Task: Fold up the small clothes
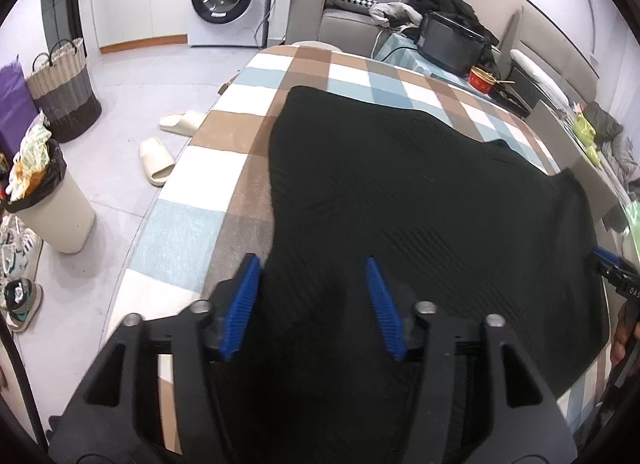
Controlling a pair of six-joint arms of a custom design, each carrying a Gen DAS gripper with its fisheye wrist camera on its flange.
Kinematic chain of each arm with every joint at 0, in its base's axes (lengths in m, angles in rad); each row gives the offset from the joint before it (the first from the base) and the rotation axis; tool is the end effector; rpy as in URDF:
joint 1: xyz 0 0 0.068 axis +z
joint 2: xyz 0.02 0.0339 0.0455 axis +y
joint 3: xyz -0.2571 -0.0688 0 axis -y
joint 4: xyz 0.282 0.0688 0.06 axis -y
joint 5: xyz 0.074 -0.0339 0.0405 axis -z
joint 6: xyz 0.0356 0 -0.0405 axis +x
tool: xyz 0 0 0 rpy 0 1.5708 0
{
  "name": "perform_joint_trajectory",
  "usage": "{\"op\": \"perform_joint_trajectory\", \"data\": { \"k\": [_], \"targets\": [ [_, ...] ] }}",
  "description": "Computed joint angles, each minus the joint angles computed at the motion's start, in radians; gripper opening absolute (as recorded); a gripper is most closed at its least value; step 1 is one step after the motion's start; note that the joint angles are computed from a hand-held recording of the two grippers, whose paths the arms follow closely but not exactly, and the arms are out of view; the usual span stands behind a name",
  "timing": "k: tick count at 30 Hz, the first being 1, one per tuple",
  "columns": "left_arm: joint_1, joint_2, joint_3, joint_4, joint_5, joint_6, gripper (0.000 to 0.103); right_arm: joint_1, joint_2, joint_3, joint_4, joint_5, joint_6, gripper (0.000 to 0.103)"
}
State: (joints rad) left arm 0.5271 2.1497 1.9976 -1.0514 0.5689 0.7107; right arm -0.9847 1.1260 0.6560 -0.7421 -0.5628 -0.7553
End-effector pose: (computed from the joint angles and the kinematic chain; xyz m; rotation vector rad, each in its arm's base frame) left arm 0.4295 0.2278 0.2482 0.3646 2.4784 -0.3262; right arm 0.1400 -0.1765 0.1739 0.1550 2.4838 0.1189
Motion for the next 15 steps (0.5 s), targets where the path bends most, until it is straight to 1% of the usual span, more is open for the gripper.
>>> {"op": "perform_joint_trajectory", "data": {
  "k": [2,3,5,7,9,11,15],
  "targets": [
    [0.005,-0.049,-0.064,0.02,0.003,0.018,0.072,0.007,-0.037,-0.02,-0.015,-0.006,0.008,0.084],
    [0.007,-0.073,-0.093,0.025,0.007,0.028,0.074,0.008,-0.044,-0.023,-0.025,-0.008,0.009,0.085],
    [0.01,-0.101,-0.126,0.018,0.021,0.044,0.083,0.013,-0.07,-0.037,-0.038,-0.005,0.012,0.088],
    [0.009,-0.126,-0.153,0.004,0.031,0.07,0.084,0.018,-0.1,-0.056,-0.045,0.001,0.011,0.089],
    [0.008,-0.153,-0.186,-0.009,0.042,0.107,0.089,0.023,-0.134,-0.077,-0.061,0.012,0.011,0.09],
    [0.006,-0.179,-0.219,-0.016,0.05,0.133,0.098,0.028,-0.159,-0.093,-0.064,0.024,0.014,0.091],
    [-0.003,-0.227,-0.28,-0.032,0.06,0.183,0.102,0.021,-0.206,-0.123,-0.087,0.022,0.004,0.092]
  ]
}}
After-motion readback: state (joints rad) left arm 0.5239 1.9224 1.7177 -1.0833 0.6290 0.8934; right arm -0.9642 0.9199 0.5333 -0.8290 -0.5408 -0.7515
